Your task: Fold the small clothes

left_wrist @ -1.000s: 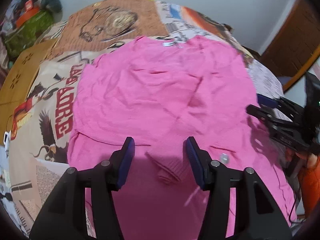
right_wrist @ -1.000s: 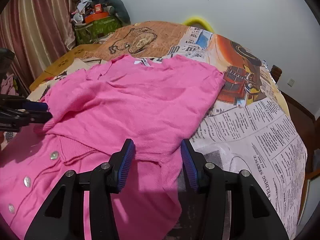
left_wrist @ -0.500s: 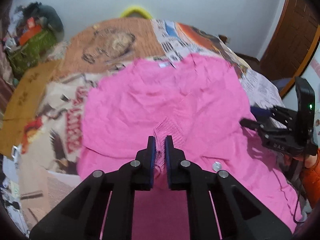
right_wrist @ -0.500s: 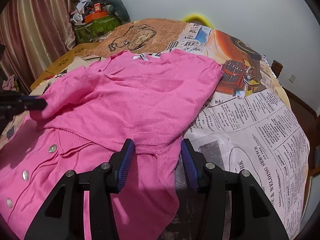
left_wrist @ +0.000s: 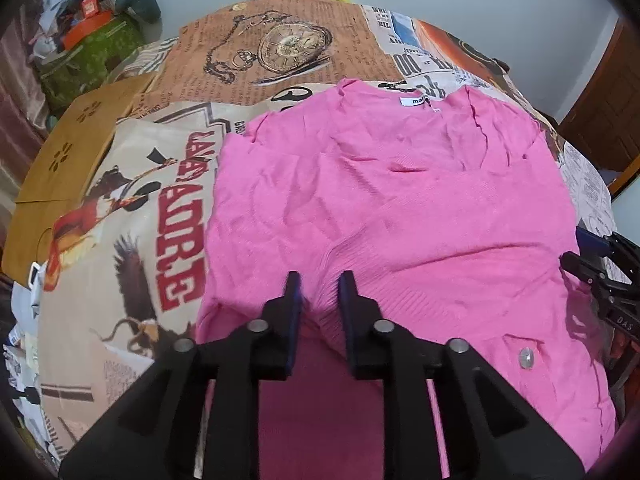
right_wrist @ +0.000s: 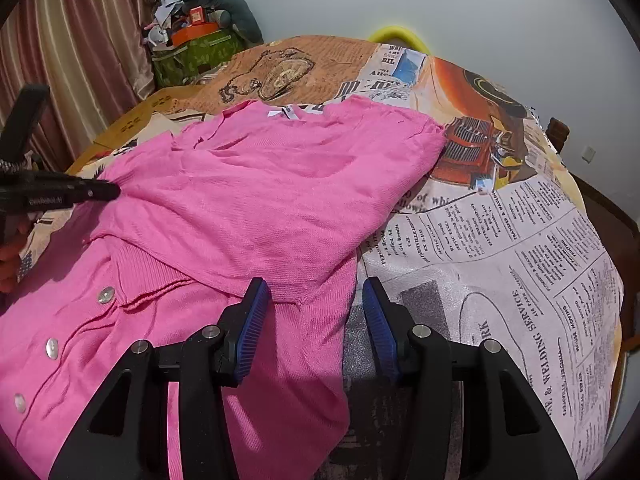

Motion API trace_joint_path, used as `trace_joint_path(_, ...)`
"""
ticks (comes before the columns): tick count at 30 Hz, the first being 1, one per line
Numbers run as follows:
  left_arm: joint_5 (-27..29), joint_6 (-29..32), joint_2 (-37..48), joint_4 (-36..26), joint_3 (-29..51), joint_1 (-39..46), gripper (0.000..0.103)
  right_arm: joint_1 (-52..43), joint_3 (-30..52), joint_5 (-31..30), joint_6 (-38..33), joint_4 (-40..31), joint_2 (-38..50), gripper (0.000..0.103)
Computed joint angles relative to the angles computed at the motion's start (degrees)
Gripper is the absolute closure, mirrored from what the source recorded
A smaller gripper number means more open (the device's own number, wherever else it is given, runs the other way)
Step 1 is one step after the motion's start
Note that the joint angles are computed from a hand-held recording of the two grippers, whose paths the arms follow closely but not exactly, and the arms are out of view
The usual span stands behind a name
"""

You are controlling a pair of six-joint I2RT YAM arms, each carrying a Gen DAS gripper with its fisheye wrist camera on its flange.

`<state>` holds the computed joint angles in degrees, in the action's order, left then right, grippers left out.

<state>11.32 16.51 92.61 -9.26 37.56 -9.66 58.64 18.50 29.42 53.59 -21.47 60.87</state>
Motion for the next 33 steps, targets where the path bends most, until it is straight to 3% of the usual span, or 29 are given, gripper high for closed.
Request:
trace_joint_path(8,3.58,5.42,-8.80,-7.68,-1.84,7.86,0.057,7.31,3.18,1.72,11.26,-9.80,-1.51,0.057)
trace_joint_path(19,8.94,18.56,-18.14,-21.03,-4.36,24.04,0.051,30.86,12.75,7.03,40.14,-31.97,2.54,0.052)
trace_joint_path(25,11.44,27.17,-20.74,-28.68,-7.06,30.19,0.048,39.72,14.09,5.62,52.47,-32.67,6.59,0.051)
trace_joint_path(31,11.71,30.51,-21.04,-29.44,-11.02,31.72,0.048,43.18,12.42,1.83,57.71,-29.07,8.85,0.051)
trace_joint_path(33,12.68,31.09,-21.29,-30.06,-11.27,32.63,0.054,43.73,11.40,1.14,58.16,-27.39,8.90,0.051)
